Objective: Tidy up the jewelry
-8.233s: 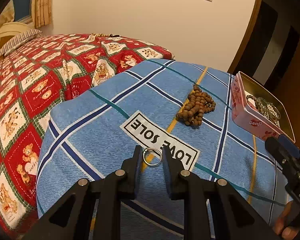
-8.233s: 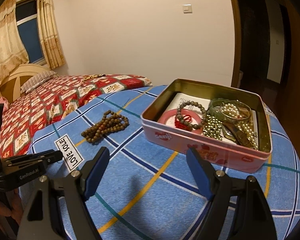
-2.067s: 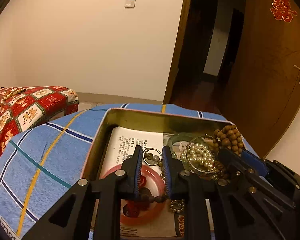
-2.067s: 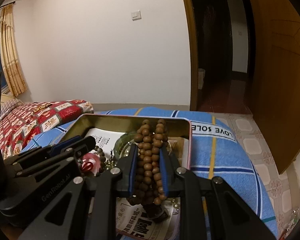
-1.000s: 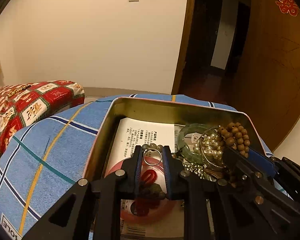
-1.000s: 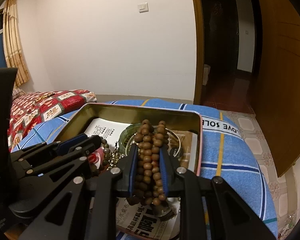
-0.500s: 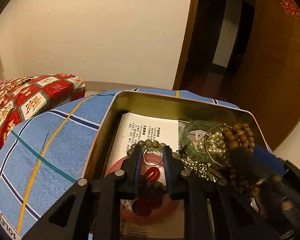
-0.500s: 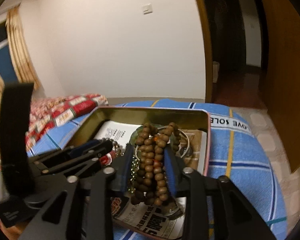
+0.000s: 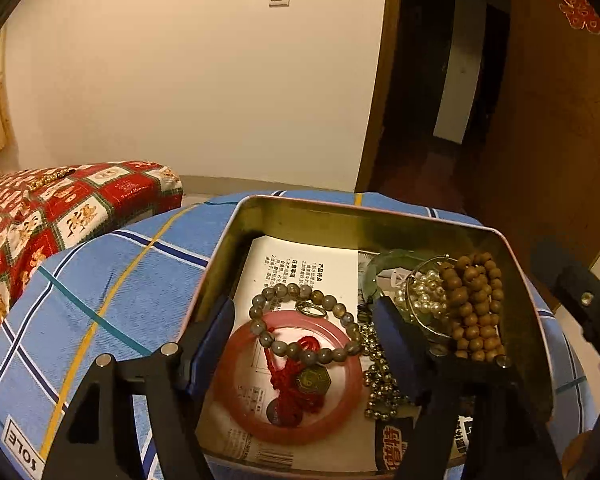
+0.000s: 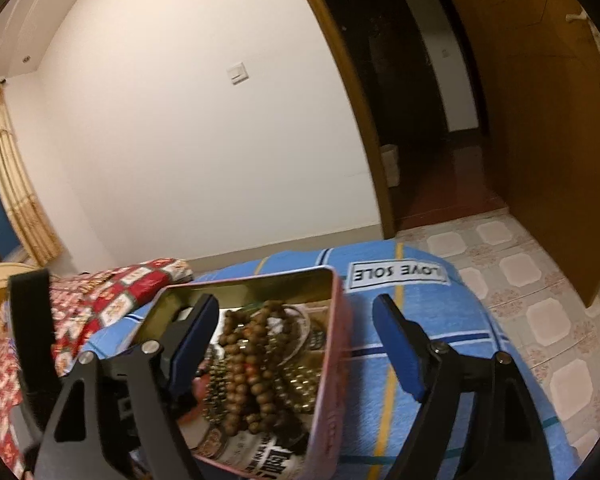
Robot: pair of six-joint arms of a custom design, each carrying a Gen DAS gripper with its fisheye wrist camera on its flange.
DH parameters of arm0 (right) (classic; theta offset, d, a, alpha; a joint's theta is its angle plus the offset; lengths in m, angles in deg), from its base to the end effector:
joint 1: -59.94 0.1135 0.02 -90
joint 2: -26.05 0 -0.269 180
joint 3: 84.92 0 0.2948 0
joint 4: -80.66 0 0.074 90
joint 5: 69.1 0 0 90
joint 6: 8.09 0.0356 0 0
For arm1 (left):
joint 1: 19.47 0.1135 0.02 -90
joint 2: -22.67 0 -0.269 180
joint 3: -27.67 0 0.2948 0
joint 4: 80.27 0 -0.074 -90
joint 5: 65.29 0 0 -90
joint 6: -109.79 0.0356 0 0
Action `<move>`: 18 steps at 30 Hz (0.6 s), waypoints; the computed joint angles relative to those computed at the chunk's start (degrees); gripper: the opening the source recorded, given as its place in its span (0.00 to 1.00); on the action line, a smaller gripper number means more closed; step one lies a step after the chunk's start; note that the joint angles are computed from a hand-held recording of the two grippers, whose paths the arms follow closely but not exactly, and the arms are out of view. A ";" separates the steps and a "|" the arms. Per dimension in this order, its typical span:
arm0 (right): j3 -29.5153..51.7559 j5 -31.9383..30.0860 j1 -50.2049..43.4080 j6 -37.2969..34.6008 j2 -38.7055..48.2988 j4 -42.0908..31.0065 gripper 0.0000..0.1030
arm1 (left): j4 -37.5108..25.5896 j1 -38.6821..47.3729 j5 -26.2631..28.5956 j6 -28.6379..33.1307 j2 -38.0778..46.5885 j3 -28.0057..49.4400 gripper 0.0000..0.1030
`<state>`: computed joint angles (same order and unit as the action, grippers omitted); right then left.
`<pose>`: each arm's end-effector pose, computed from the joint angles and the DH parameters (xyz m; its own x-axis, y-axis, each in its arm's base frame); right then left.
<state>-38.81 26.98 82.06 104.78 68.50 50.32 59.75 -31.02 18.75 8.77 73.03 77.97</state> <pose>0.1992 0.0769 0.2648 -0.4947 0.2161 -0.8418 -0.1026 0.9473 0.3034 0.2231 -0.0418 0.2500 -0.6419 -0.0629 -0.7642 -0.0015 0.9967 -0.0808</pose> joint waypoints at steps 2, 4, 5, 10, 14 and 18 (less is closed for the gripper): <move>0.25 4.65 1.84 -0.74 0.43 -0.04 0.82 | 0.22 -1.17 -2.09 -0.35 -2.04 -0.93 0.70; 0.33 9.82 4.11 -1.51 0.60 0.16 0.88 | -0.12 -2.33 -4.74 -1.09 -4.12 -1.79 0.70; -0.01 11.54 4.73 -2.03 -0.08 0.37 0.90 | -0.12 -2.22 -5.24 -1.24 -4.83 -2.14 0.70; -0.78 15.18 6.59 -3.49 -0.71 1.63 0.94 | -1.10 -3.43 -8.31 -2.24 -11.91 -4.88 0.70; -1.49 17.13 7.78 -3.78 -2.28 1.61 0.95 | -3.90 -6.27 -13.70 -2.15 -16.96 -6.34 0.70; -2.44 21.50 10.85 -3.60 -4.70 0.55 0.96 | -7.70 -4.92 -13.00 -3.97 -22.12 -7.62 0.70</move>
<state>-41.25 48.48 92.91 101.18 63.80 50.86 52.05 -35.94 5.75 4.80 50.91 70.35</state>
